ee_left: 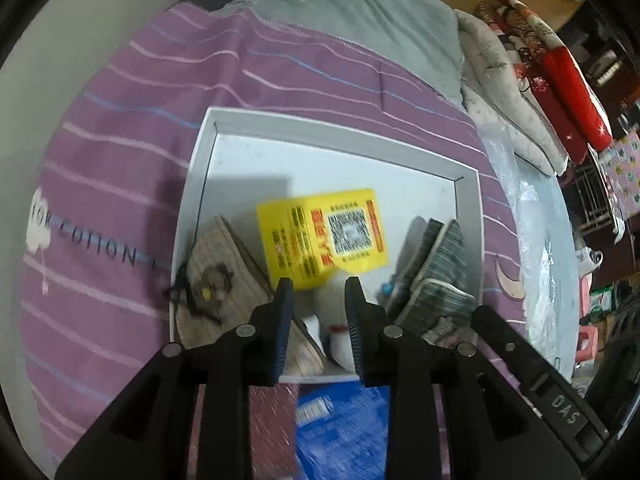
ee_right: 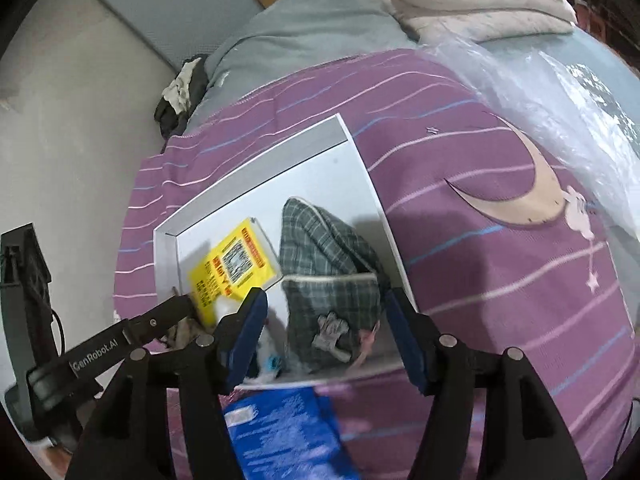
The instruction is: Organize soft objects
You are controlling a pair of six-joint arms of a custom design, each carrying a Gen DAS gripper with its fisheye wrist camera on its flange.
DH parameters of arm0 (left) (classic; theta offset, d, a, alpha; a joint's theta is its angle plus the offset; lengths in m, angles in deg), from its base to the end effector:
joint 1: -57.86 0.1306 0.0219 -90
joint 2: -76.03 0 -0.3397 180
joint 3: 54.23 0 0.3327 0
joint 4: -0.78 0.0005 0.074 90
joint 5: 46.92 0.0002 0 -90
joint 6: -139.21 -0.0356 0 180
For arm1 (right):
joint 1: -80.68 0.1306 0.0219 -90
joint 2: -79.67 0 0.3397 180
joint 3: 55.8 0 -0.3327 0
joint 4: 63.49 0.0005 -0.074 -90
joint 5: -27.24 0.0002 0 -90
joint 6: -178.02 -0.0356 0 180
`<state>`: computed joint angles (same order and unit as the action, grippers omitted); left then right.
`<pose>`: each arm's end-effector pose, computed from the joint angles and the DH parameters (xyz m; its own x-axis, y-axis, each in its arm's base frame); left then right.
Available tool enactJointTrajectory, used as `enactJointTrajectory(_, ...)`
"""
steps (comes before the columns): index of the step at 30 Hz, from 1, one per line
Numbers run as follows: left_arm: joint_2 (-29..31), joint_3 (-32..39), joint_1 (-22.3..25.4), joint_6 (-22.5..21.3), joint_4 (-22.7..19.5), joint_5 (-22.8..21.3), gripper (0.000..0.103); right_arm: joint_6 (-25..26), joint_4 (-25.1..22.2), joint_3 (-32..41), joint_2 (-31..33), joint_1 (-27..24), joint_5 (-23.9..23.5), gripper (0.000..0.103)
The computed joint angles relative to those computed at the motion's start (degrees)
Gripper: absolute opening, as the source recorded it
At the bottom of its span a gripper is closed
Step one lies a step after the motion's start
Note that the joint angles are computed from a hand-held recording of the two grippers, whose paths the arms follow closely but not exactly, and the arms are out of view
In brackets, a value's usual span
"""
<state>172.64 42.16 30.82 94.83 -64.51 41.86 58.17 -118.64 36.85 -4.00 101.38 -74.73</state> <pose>0.3911 -0.1993 0.3669 -0.8861 -0.3500 -0.3038 -0.2669 0.9213 -0.2827 0.4162 0.1646 0.3537 -0.9163 0.1743 -0.3606 0.0114 0.9113 0.4115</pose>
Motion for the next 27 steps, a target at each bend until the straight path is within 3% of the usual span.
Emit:
enactJointTrajectory(3, 0.5, 1.7, -0.5, 3.2, -2.5, 2.9, 0.028, -3.9, -3.3, 1.5, 0.2, -0.3, -2.7, 0.062)
enactJointTrajectory(8, 1.4, 3.4, -3.2, 4.9, -5.6, -0.6, 0.028, -7.4, 1.1, -1.8, -3.8, 0.2, -5.3, 0.062)
enactJointTrajectory(12, -0.4, -0.9, -4.4, 5.8, -2.9, -1.2, 0.028, -4.4, 3.3, -5.7, -7.8, 1.3, -2.9, 0.062)
enactJointTrajectory(17, -3.9, -8.8, -3.7, 5.1, 3.0, 4.7, 0.028, -4.0, 4.1, -8.7, -9.9, 1.4, 0.4, 0.062)
enactJointTrajectory(20, -6.2, -11.4, -3.7, 5.8, 4.7, 4.6, 0.028, -2.6, 4.5, -9.4, -9.6, 1.9, 0.8, 0.062)
enactJointTrajectory(24, -10.2, -14.2, -4.2, 6.5, 7.4, 4.0, 0.028, -0.6, 2.7, -9.4, -9.8, 4.8, 7.5, 0.062)
enactJointTrajectory(27, -13.0, -15.5, -5.3, 5.9, 8.8, 3.3, 0.028, 2.1, 1.7, -9.0, -9.7, 6.1, 8.1, 0.062)
